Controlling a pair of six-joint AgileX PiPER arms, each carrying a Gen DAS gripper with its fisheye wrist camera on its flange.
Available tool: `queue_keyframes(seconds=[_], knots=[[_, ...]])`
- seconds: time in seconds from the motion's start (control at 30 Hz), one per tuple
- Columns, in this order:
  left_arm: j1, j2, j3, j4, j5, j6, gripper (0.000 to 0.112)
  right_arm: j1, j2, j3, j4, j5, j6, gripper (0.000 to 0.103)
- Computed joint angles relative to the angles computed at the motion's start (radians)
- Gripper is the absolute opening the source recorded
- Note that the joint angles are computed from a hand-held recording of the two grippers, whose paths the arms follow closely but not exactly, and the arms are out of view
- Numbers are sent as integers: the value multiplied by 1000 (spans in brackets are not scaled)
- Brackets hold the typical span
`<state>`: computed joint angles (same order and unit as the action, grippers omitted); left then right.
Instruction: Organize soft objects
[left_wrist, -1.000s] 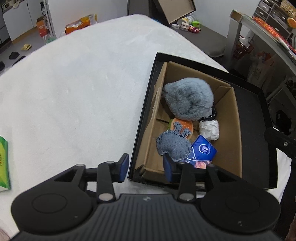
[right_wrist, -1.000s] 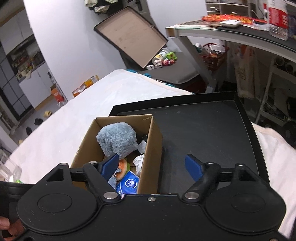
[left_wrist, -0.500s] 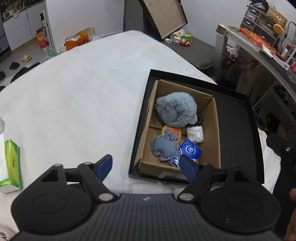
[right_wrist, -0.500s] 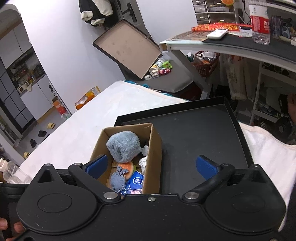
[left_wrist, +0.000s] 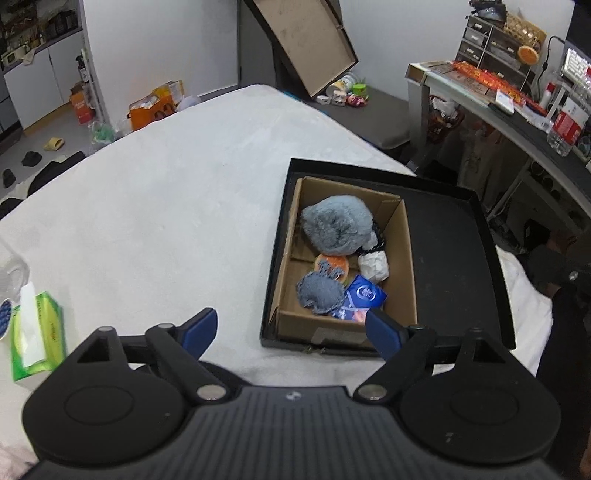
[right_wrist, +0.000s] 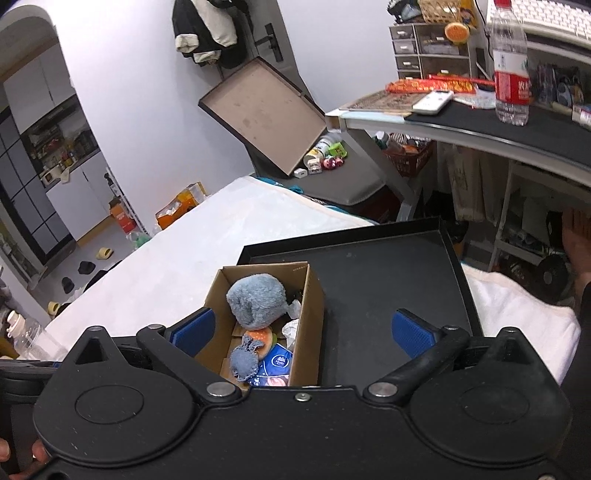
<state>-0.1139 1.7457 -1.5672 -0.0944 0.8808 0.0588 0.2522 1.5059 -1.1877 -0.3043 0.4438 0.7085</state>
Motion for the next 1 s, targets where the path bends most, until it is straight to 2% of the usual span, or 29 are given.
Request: queue_keyframes(seconds=[0.23, 0.3, 0.73, 0.87, 1.0], knots=[[-22, -63, 13, 36, 32, -4, 88, -7, -62, 14, 82, 30, -79, 103], [-24, -79, 16, 33, 38, 2, 91, -3, -73, 12, 76, 51, -76, 103], [-21, -187, 38, 12, 77, 24, 92, 44, -147, -23, 20, 186, -37, 103], [-23, -219, 55, 16, 78, 26, 93, 81, -163, -22, -43, 231, 1, 103], [-34, -254, 84, 27, 71, 23, 93, 78, -206, 7, -25, 232, 1, 103]])
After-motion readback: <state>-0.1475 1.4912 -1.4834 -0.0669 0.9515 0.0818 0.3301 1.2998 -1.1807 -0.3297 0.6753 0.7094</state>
